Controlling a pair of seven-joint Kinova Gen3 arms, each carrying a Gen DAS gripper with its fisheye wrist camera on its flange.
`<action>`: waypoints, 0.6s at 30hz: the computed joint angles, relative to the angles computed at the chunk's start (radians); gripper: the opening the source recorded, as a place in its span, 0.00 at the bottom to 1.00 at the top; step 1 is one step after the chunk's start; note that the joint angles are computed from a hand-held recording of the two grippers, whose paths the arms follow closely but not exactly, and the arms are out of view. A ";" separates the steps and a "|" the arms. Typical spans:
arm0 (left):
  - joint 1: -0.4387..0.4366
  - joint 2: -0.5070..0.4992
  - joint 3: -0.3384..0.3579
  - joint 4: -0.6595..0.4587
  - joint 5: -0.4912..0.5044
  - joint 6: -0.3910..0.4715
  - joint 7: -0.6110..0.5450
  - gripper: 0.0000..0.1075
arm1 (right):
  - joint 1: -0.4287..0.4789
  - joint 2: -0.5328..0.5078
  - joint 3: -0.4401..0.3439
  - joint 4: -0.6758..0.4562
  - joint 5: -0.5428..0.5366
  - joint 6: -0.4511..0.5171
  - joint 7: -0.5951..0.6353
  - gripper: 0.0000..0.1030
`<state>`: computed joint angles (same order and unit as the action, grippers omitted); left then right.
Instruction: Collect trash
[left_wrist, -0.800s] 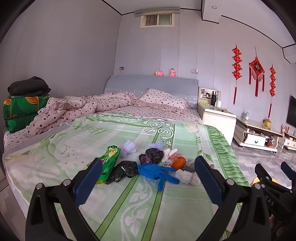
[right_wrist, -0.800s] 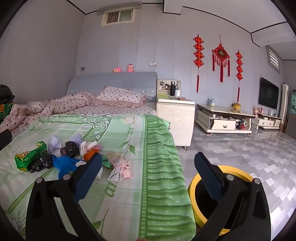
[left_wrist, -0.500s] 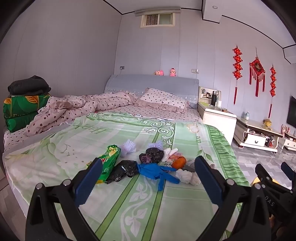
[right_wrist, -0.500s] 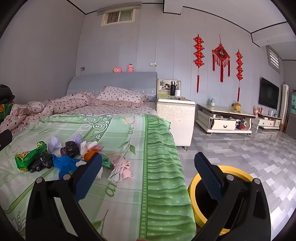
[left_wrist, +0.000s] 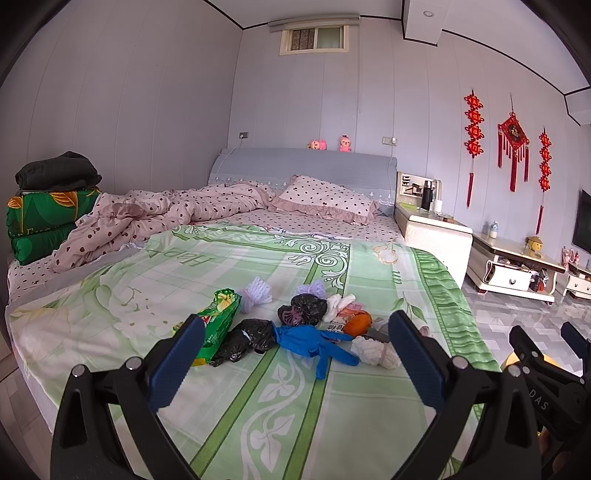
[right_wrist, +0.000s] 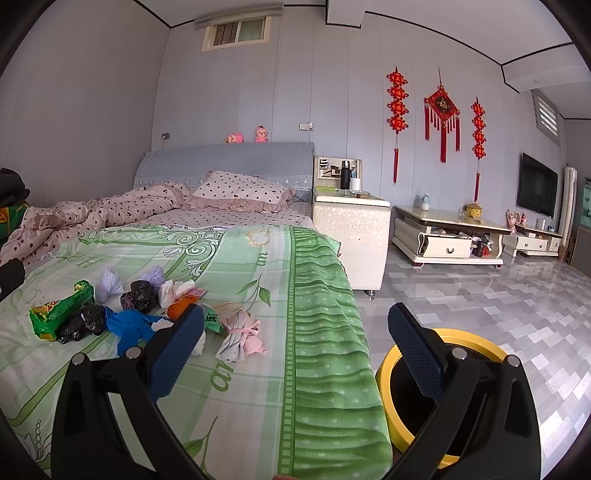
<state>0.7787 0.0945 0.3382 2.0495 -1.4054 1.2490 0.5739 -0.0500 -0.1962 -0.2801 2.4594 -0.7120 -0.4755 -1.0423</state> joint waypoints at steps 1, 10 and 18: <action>0.000 0.000 0.000 -0.002 0.002 0.000 -0.004 0.89 | 0.000 0.000 0.000 0.000 0.000 0.000 0.000 0.93; 0.005 0.005 0.002 0.002 0.000 0.004 0.005 0.89 | -0.001 0.002 0.002 -0.001 0.000 0.002 0.000 0.93; 0.007 0.002 0.002 -0.004 0.005 0.006 -0.004 0.89 | -0.003 0.004 0.003 -0.002 -0.001 0.001 0.002 0.93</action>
